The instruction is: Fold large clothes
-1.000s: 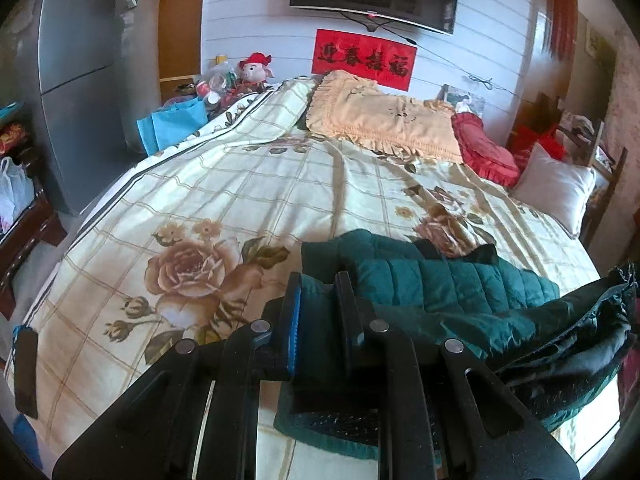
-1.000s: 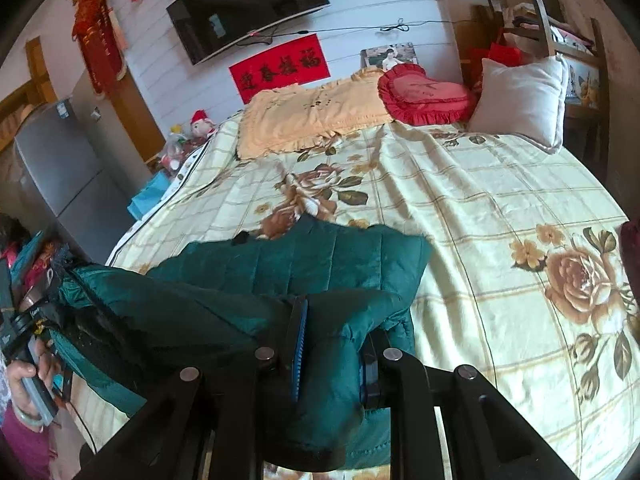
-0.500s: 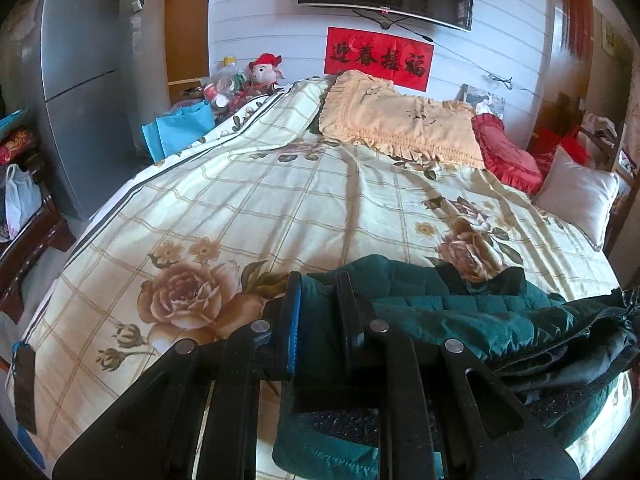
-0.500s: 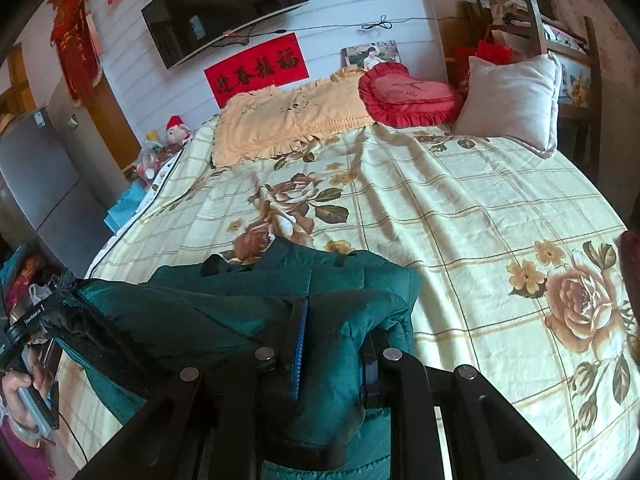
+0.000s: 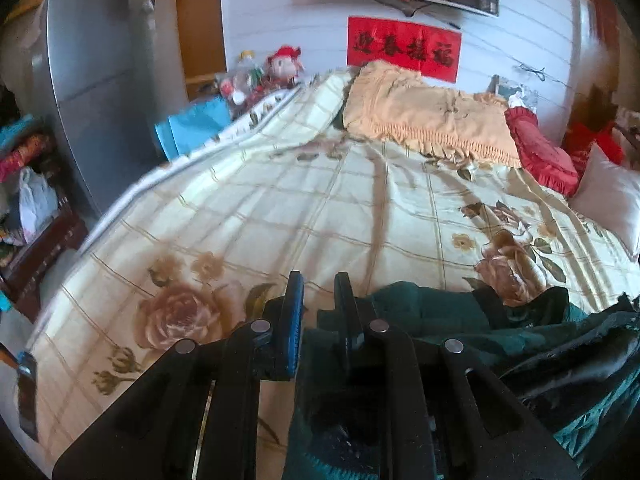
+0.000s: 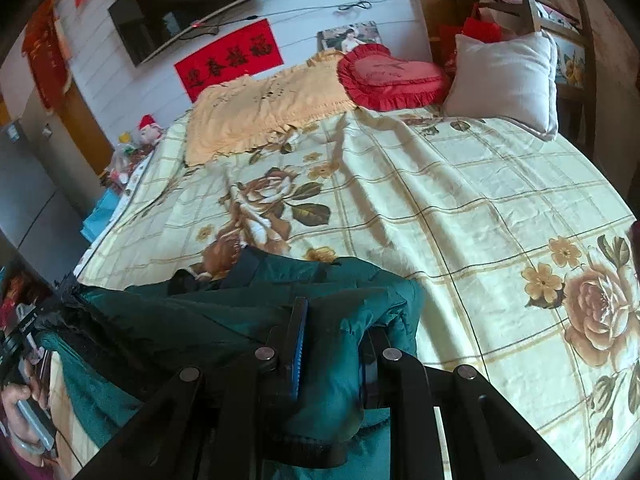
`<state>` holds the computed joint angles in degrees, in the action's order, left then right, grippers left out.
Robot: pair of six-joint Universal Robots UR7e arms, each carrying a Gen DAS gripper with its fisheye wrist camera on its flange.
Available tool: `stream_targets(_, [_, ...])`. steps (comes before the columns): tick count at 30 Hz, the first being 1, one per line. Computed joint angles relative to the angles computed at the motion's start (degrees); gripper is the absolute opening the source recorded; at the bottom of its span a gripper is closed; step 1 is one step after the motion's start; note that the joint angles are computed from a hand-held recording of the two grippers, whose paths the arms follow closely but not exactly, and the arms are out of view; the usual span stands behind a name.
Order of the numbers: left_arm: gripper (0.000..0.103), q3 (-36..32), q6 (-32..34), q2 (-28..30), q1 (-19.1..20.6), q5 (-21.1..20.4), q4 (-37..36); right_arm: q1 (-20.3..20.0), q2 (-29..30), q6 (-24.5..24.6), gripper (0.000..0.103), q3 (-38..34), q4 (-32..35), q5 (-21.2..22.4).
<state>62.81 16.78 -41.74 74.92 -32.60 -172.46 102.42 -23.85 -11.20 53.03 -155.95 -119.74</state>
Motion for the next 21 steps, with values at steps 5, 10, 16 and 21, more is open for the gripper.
stream_targets(5, [0.015,-3.15,-3.0,2.01,1.6,-1.55,3.8,-0.81,4.61,2.02,0.017,-6.96,2.06,-0.85])
stream_targets(10, [0.015,-6.97,-5.22,5.17,3.12,-1.35,7.08,-1.41,10.75,3.77,0.017,-16.27,5.91,-2.97])
stream_targets(16, [0.016,-7.46,-16.97,2.74,5.53,-9.91,16.45,-2.32,14.39,6.59,0.033,-23.1,8.83,1.07])
stream_targets(21, [0.054,-2.66,-17.62,-1.94,5.07,-13.55,13.0,-1.97,9.98,6.61,0.057,-16.82,4.56,5.64])
